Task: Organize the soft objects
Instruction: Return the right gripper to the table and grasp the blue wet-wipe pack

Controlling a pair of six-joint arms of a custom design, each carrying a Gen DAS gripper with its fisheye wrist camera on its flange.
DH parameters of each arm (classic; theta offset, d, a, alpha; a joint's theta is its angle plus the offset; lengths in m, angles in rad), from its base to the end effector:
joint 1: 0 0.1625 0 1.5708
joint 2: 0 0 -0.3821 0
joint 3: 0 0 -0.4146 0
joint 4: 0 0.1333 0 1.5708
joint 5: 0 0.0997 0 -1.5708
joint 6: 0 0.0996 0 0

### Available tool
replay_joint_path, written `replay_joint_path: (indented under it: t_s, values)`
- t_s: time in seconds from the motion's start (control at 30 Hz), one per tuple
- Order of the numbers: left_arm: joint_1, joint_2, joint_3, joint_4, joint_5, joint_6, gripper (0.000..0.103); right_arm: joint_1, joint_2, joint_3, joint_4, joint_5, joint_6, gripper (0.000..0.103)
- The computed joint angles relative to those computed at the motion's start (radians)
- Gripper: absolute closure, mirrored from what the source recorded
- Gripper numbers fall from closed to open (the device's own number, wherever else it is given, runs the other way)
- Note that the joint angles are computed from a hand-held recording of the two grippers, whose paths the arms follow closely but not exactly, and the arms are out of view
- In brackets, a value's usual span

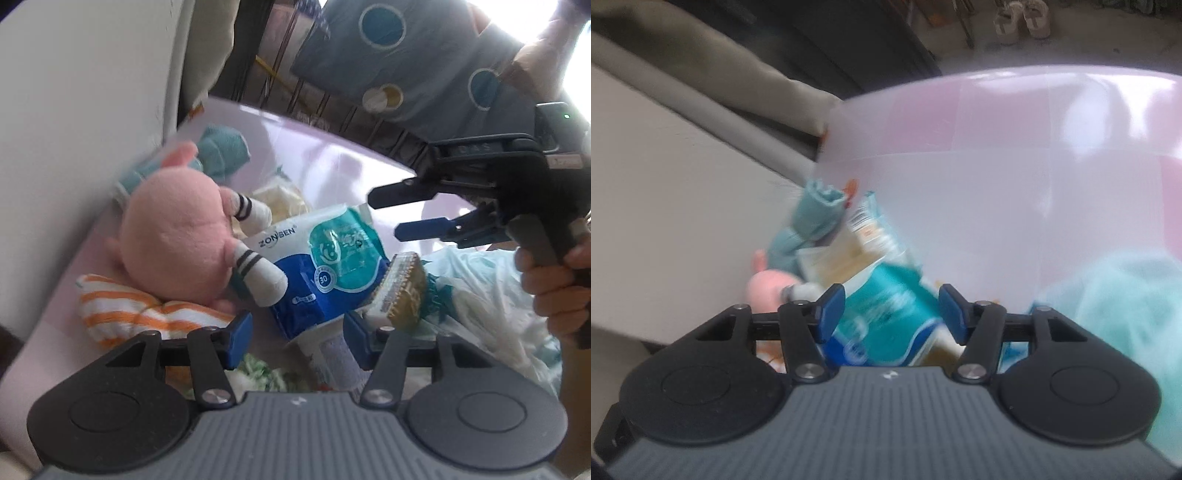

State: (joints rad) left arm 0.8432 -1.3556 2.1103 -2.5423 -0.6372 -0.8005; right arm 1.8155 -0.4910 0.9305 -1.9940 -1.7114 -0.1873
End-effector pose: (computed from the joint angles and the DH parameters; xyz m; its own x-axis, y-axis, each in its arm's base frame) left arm -0.1690 -0.5106 0.2153 -0.8556 -0.3378 -0.3922 0.0509 0.6992 -0.7131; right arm 0.3121 -0.7572 0.0660 -0.8982 -0.4185 0.1346 -0.4168 0.9080 0.0421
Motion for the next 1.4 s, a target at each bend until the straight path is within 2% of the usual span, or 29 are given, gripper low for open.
replay_joint_path:
  t_s: [0.03,0.13,0.23,0.33,0.43,0.47,0.53,0.73,0.83,1.03,1.27,1.4]
  values:
    - [0.014,0.011,-0.009,-0.023,-0.021,0.014,0.040,-0.005,0.018,-0.022,0.013,0.001,-0.001,0.042]
    - [0.045,0.045,-0.043,-0.043,-0.074,0.040,0.036,-0.018,0.065,-0.075,0.052,0.006,-0.002,0.035]
    - [0.061,0.072,-0.066,-0.039,-0.093,0.037,0.034,-0.033,0.089,-0.102,0.098,0.041,0.008,0.029]
    - [0.075,0.089,-0.081,-0.034,-0.108,0.015,0.034,-0.045,0.108,-0.138,0.169,0.078,0.013,0.028]
    - [0.076,0.097,-0.090,-0.028,-0.098,-0.004,0.034,-0.045,0.101,-0.122,0.169,0.079,0.001,0.028]
    - [0.072,0.099,-0.091,-0.020,-0.092,-0.013,0.034,-0.043,0.095,-0.113,0.161,0.079,-0.007,0.029]
    - [0.065,0.098,-0.090,-0.010,-0.082,-0.021,0.034,-0.038,0.079,-0.088,0.130,0.072,-0.036,0.042]
    - [0.020,0.073,-0.070,-0.023,-0.035,-0.014,0.034,-0.028,0.025,-0.047,0.083,0.093,-0.109,0.067]
    - [-0.011,0.054,-0.059,-0.011,-0.014,-0.028,0.034,-0.018,-0.004,-0.029,0.078,0.104,-0.126,0.074]
    - [-0.084,-0.002,-0.020,0.012,0.001,-0.053,0.034,-0.005,-0.110,0.067,0.070,0.129,-0.153,0.076]
    - [-0.190,-0.104,0.066,0.100,-0.028,-0.124,0.034,-0.002,-0.252,0.214,0.102,0.152,-0.205,0.076]
    - [-0.253,-0.136,0.124,0.133,-0.064,-0.190,0.034,-0.005,-0.289,0.254,0.148,0.141,-0.259,0.076]
